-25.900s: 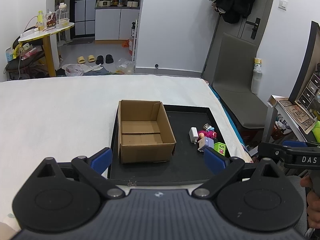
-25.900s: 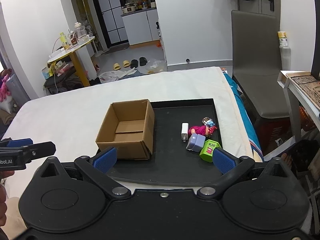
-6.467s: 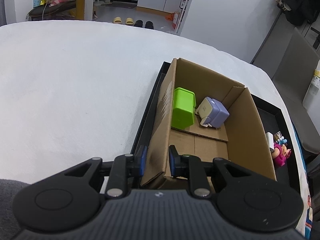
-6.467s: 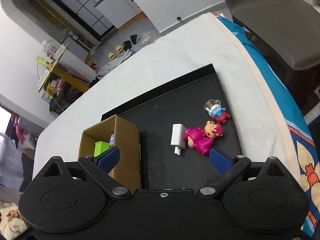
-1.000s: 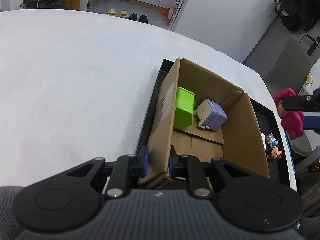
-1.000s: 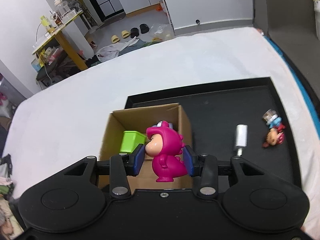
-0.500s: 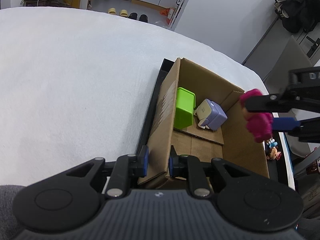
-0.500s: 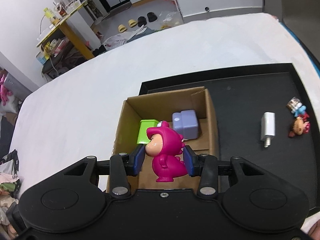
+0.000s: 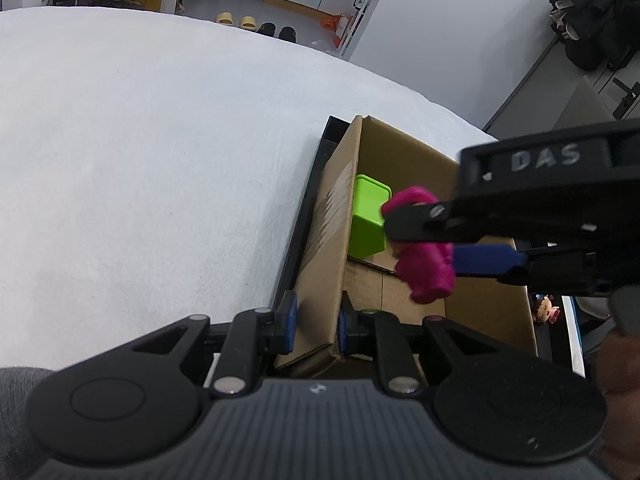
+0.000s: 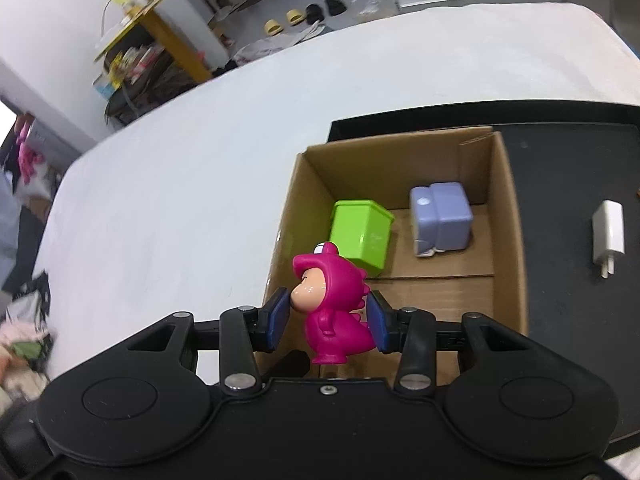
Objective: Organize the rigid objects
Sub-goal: 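Lower the pink dinosaur into the box and open the right gripper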
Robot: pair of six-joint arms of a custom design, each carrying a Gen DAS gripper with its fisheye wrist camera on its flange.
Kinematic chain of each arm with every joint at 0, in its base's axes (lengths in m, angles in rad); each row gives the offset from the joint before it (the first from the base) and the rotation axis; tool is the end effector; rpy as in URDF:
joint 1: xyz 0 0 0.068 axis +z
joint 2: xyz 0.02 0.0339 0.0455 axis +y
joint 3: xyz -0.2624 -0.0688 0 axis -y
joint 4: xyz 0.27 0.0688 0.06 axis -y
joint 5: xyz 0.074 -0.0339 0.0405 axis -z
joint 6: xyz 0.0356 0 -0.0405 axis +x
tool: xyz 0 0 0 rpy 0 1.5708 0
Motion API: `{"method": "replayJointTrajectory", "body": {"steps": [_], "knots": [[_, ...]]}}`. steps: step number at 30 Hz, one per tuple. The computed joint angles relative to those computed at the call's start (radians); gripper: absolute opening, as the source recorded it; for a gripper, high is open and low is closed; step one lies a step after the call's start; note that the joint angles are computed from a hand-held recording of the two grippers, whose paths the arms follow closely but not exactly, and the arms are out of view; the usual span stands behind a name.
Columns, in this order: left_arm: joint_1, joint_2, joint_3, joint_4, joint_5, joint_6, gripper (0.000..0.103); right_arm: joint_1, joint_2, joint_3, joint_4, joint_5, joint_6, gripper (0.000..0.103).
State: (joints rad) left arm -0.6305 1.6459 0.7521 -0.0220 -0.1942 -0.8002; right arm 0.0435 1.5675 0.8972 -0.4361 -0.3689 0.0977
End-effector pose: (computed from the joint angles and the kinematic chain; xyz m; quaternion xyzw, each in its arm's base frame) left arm 0.2641 -0.1843 0.1159 -0.1109 0.9364 -0.1407 0.3019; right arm 0.3151 0.0266 0.1593 -0.0163 0.9574 0.1940 0.2131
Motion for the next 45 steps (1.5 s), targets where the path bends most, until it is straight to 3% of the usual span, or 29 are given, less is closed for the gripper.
{"method": "replayJointTrajectory", "body": {"steps": [4, 8, 22, 31, 34, 45], "knots": [[0.001, -0.001, 0.001, -0.001, 0.001, -0.002, 0.018, 0.03, -0.02, -0.01, -0.001, 0.053, -0.037, 0.046], [0.0, 0.002, 0.003, 0.0, 0.001, -0.002, 0.018, 0.036, -0.05, -0.022, -0.006, 0.06, -0.061, 0.059], [0.0, -0.001, -0.003, 0.003, -0.002, 0.0, 0.018, -0.001, -0.147, -0.039, -0.086, 0.083, -0.186, 0.074], [-0.004, 0.0, 0.001, -0.005, -0.008, 0.007, 0.018, -0.08, -0.208, -0.034, -0.141, 0.056, -0.293, 0.081], [-0.004, 0.0, 0.001, -0.005, -0.008, 0.007, 0.018, -0.115, -0.225, -0.031, -0.151, 0.041, -0.327, 0.09], [-0.018, 0.002, 0.012, -0.021, -0.029, 0.009, 0.018, -0.278, -0.239, 0.021, -0.225, -0.028, -0.51, 0.098]]}}
